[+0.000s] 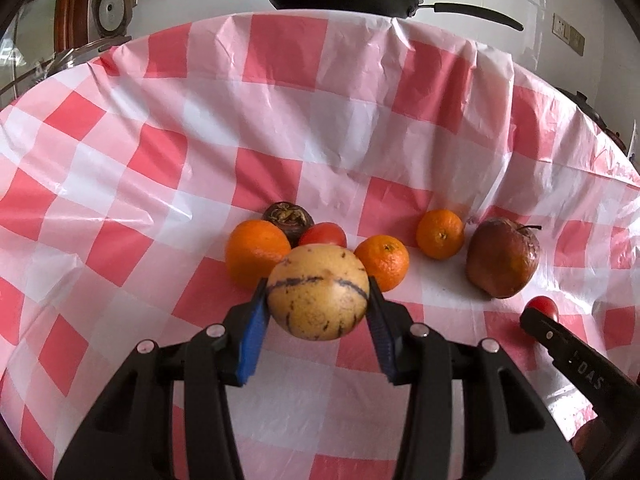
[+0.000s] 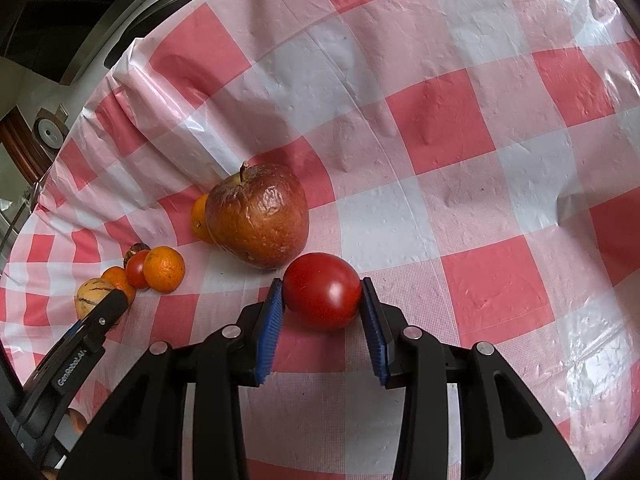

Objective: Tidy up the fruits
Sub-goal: 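Carry the tomato and pepino off the table toward the white box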

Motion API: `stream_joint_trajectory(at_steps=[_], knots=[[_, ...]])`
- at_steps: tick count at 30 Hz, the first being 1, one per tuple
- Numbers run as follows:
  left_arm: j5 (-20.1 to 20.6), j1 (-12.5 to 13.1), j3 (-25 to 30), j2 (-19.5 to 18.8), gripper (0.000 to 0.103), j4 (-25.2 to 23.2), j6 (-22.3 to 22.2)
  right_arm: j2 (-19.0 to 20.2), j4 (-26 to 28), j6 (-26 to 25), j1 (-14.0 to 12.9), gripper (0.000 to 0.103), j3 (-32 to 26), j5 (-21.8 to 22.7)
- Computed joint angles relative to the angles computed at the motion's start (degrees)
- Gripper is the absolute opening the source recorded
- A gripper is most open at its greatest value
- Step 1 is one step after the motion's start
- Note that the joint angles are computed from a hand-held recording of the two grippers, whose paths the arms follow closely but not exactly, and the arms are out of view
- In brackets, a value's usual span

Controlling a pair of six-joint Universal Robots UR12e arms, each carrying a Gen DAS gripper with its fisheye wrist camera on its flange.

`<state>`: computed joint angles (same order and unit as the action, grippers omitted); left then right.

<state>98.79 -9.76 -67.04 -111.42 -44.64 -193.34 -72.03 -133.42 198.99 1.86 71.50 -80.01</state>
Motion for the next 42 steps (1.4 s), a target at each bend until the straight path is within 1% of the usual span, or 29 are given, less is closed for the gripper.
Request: stream_joint_trajectory(at_steps=[2, 7, 11, 14, 16, 18, 21, 23, 25, 27, 33, 37, 41, 42], knots=[[0.5, 0.0, -0.8, 0.4, 0.046, 0.4, 0.6, 0.0, 0.0, 0.0, 0.0, 0.038, 0.0, 0.0], [0.7, 0.4, -3.1, 2.1, 0.046, 1.0, 0.3, 0.0, 0.1, -0.4, 0.1, 0.038, -0.1, -0.2], [1.2, 0.9, -6.1, 4.4, 0.046, 2.1, 0.6, -0.1, -0.2, -0.7, 0.7, 0.038, 0.0, -2.3], [1.6, 1.6, -8.6, 6.5, 0.046, 2.8, 1.0, -1.4, -1.5, -1.6, 1.4, 0.038, 1.1, -1.9], [1.4, 2.2, -10.3, 8.2, 0.046, 3.2, 0.2, -2.6, -2.4, -3.2, 2.3, 0.038, 2.4, -2.0], [1.4, 2.6, -12.5, 10.1, 0.046, 4.0, 0.0, -4.2, -3.0, -5.5, 3.4, 0.038, 4.0, -1.3], [2.8, 3.1, -16.4, 13.7, 0.047, 5.7, 0.0, -6.8, -4.1, -8.3, 5.2, 0.038, 6.8, -0.4], [3.4, 3.6, -20.0, 17.0, 0.047, 7.2, -0.7, -8.8, -4.8, -9.6, 6.4, 0.038, 8.9, 1.1], [4.6, 4.2, -23.8, 20.4, 0.047, 8.7, -1.0, -10.4, -5.4, -11.4, 7.8, 0.038, 10.6, 1.4], [5.5, 4.8, -26.7, 23.3, 0.047, 9.1, -0.8, -12.4, -5.9, -14.9, 9.9, 0.038, 12.5, 1.4], [7.4, 7.8, -34.1, 31.8, 0.047, 6.6, 2.0, -16.1, -5.9, -22.8, 15.5, 0.038, 15.3, 2.0], [9.5, 10.7, -38.1, 37.1, 0.047, 3.9, 2.9, -17.6, -5.6, -26.6, 18.5, 0.038, 16.2, 3.0], [9.9, 13.8, -41.1, 41.2, 0.047, 1.4, 3.7, -18.3, -4.3, -29.9, 21.3, 0.038, 16.6, 2.9], [10.1, 14.1, -41.6, 41.8, 0.047, 1.0, 3.9, -18.4, -3.8, -30.6, 21.8, 0.038, 16.7, 2.8]])
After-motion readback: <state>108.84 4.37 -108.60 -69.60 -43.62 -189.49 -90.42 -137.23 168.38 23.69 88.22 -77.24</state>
